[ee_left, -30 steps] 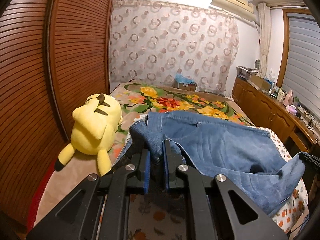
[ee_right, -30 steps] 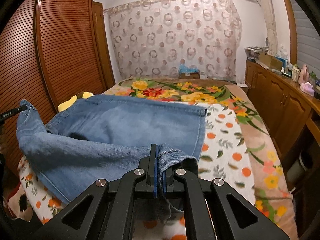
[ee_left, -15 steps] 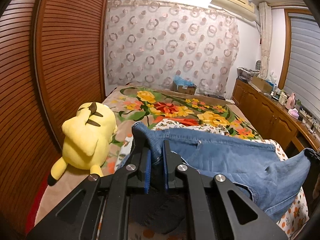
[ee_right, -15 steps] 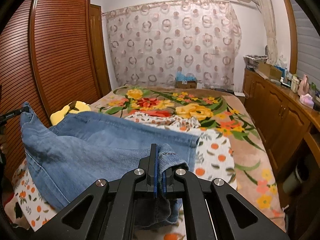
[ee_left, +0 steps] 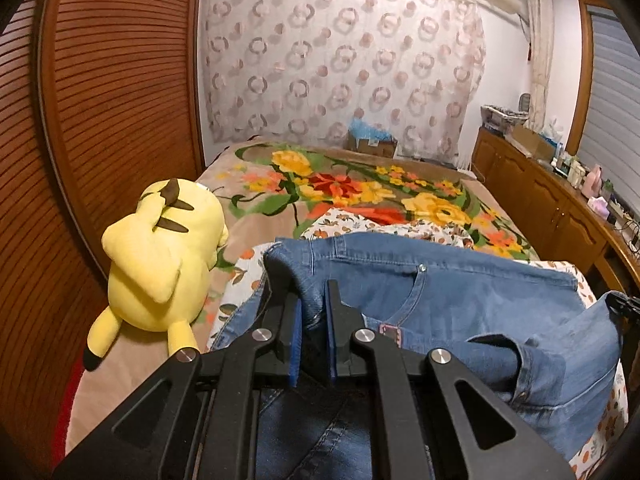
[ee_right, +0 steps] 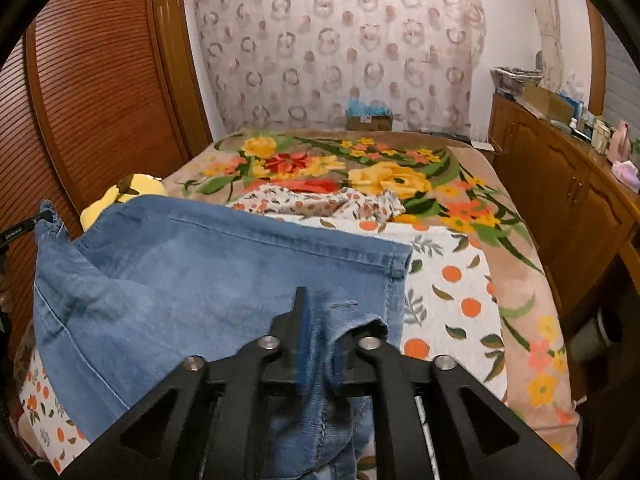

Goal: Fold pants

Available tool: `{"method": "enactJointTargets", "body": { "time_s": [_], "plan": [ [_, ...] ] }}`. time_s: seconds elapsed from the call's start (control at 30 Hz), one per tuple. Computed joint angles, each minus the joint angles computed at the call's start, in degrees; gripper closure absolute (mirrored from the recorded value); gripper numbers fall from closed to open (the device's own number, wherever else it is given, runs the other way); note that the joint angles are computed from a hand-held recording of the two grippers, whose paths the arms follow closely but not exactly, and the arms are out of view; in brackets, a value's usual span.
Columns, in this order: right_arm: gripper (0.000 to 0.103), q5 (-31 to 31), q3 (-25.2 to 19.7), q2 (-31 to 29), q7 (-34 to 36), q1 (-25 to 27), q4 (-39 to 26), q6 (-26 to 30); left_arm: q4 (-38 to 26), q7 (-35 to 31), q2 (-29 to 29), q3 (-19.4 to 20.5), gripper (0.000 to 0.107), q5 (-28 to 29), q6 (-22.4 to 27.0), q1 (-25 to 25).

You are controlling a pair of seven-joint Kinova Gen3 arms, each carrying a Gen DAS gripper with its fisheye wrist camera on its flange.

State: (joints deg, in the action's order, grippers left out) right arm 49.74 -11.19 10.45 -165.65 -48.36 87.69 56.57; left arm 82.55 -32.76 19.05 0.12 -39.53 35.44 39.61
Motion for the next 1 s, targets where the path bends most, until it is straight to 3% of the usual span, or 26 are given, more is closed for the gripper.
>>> {"method": "enactJointTargets", "body": {
  "time_s": [0.03,0.17,0.27,0.5,0.7,0.93,1.0],
  "plan": [
    [0.076,-0.32,-0.07,-0.16,0.08,-0.06,0.06,0.50,0.11,-0.12,0.08,0.10,0.096,0.14,0.04,-0.06],
    [0.062,-0.30,-0.83,-1.89,-2.04,-0.68,0.90,2.53,0.58,-0.04,0.00,0.18,0.096,0.20,-0.06,0.12],
    [0.058,-0.32,-2.39,-3.61,-3.38,-1.31,1.09,5.18,0.93,-0.23,-0.18,0.31,0.096,0.23,-0.34,0.10],
    [0.057,-2.68,-6.30,-6.27,-6.90,-2.23,3.34,8.13,1.20,0.24,-0.28,0.22,0.096,-0.06,-0.39,0.40],
    [0.057,-6.38,-6.96,-6.94,-7.12,-0.46,5.52,4.19,1.32,-0.15,-0.33,0.36,0.096,-0.01,-0.52,0.20],
    [0.057,-6.60,-6.32,-6.01,-6.38,0.69,5.79,-0.37,2.49,1.53,-0.71,0.21,0.096,-1.24,-0.42,1.36],
    [0.068,-6.14,-6.22,-5.95,-5.91,0.55,5.68,-0.72,2.57,1.85,-0.74,0.33,0.096,-1.54,-0.43,1.35]
  ]
}}
